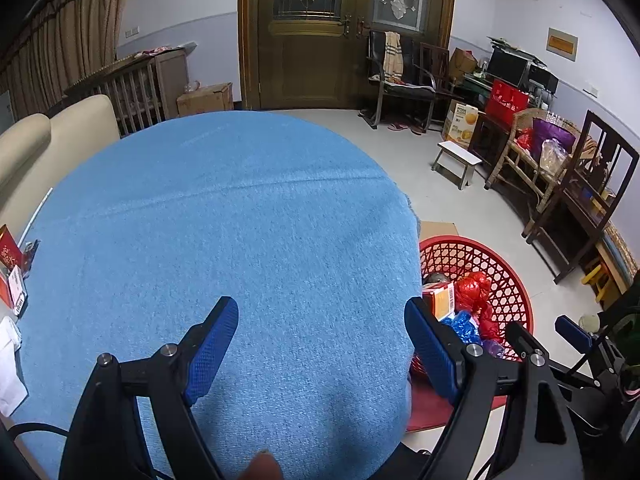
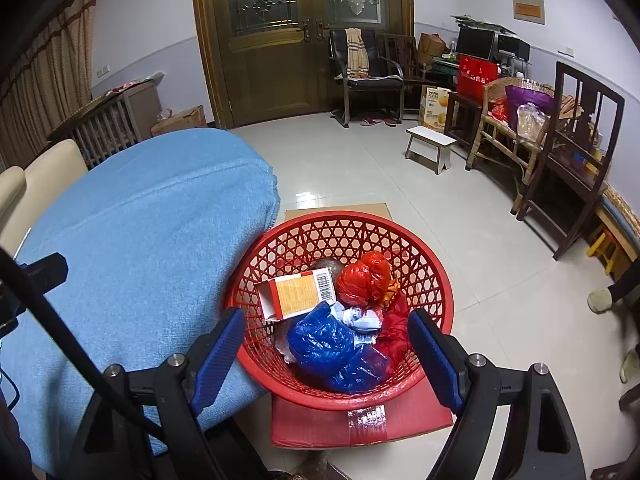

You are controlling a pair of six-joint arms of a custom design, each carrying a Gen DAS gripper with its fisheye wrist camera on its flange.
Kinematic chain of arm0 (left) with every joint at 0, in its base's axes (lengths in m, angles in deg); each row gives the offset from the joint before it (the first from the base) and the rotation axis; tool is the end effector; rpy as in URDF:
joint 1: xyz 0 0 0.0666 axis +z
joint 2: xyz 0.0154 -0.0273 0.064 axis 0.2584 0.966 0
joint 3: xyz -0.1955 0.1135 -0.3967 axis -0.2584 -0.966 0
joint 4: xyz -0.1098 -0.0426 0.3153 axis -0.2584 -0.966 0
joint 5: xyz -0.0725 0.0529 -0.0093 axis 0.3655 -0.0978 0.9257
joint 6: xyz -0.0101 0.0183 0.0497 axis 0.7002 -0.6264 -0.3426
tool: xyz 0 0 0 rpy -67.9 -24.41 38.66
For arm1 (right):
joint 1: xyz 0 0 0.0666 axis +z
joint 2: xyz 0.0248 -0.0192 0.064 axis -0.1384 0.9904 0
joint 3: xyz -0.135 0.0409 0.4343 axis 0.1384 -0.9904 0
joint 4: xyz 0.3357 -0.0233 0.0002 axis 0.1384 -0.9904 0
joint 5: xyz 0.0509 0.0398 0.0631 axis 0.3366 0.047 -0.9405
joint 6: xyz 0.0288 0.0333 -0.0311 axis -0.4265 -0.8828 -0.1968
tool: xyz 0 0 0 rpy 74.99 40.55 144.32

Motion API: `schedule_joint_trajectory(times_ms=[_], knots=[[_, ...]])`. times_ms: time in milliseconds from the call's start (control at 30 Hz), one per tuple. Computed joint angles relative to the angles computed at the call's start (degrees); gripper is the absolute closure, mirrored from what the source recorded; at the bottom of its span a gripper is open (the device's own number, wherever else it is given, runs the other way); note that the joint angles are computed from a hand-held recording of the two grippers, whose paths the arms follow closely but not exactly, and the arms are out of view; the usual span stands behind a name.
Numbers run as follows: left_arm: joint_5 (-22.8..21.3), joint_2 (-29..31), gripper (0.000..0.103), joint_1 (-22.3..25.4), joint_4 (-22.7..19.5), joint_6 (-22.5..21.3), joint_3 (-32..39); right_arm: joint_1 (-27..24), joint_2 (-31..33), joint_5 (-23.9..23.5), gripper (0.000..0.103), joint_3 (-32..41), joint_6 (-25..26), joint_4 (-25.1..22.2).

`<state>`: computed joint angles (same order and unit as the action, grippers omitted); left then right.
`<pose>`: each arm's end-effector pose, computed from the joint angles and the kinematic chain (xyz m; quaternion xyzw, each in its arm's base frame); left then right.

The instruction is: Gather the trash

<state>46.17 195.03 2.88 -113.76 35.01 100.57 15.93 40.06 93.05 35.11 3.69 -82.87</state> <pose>0.7064 -0.1649 0.4446 0.3080 0.8746 -0.1516 0.3425 0.5299 0.2100 0.4227 0.3561 0.8580 -0.1160 0.3515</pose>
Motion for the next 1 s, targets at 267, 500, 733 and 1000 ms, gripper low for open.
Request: schedule_joint_trajectory(times_ms=[267, 500, 733, 1000], knots=[[0.57, -0.38, 0.018, 0.01, 0.57, 0.03, -0.93, 0.17, 0.23, -0.20, 0.017, 0.01, 0.26, 0.08], [0.70, -0.59, 0.018, -0.09, 0.68, -0.94, -1.56, 0.15, 0.11, -0.11, 0.017, -0.07, -0.03, -0.18], [0.94, -0.57, 0.018, -0.10, 0.63, -1.15, -1.77, 0.02, 0.13, -0.45, 0.017, -0.30, -0.48, -0.34], [0.91, -1.20, 0.018, -0.41, 1.53, -2.15, -3.08, -0.10, 0.27, -0.32, 0.017, -0.28, -1.62, -1.26]])
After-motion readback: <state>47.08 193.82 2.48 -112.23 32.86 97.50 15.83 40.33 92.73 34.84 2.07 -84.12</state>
